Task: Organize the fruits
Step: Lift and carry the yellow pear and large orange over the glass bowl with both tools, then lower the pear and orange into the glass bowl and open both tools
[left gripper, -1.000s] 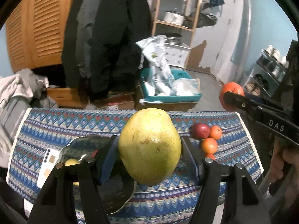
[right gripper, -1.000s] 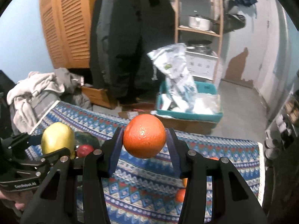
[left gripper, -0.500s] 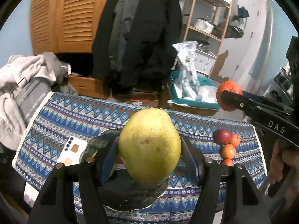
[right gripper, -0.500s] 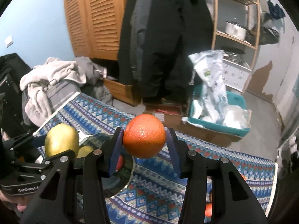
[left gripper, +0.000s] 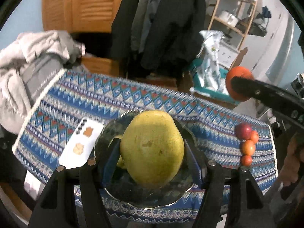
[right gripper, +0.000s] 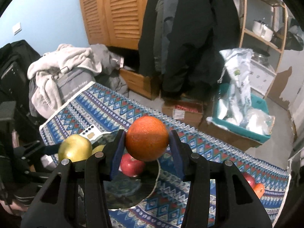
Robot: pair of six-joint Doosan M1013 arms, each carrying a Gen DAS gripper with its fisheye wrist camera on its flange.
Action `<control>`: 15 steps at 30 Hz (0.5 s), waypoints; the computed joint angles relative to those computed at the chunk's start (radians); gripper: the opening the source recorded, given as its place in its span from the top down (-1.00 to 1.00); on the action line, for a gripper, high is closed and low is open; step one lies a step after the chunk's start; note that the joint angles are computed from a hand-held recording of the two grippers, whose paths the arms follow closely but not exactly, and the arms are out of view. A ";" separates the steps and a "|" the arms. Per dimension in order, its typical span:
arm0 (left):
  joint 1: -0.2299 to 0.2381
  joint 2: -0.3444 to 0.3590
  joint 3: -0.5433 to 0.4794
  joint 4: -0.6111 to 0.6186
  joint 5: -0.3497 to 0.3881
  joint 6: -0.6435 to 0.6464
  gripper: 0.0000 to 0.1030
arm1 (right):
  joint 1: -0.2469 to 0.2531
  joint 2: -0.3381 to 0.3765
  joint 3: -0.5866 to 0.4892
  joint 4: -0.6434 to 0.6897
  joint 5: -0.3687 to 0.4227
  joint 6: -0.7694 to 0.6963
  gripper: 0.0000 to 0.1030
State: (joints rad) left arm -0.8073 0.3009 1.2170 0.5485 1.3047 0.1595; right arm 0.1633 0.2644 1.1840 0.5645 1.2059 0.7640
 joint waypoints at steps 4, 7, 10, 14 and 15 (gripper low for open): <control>0.016 0.001 0.029 -0.061 0.002 -0.003 -0.31 | 0.011 0.014 0.003 -0.016 0.042 0.008 0.11; 0.025 0.006 0.042 -0.105 0.010 0.002 -0.31 | 0.017 0.023 0.008 -0.035 0.067 0.014 0.11; 0.035 0.005 0.063 -0.158 -0.010 -0.001 -0.31 | 0.021 0.034 0.007 -0.053 0.097 0.036 0.11; 0.041 0.015 0.070 -0.200 0.004 0.015 -0.31 | 0.025 0.044 0.010 -0.072 0.121 0.059 0.11; 0.043 0.015 0.072 -0.206 0.007 0.015 -0.31 | 0.026 0.047 0.011 -0.076 0.128 0.061 0.11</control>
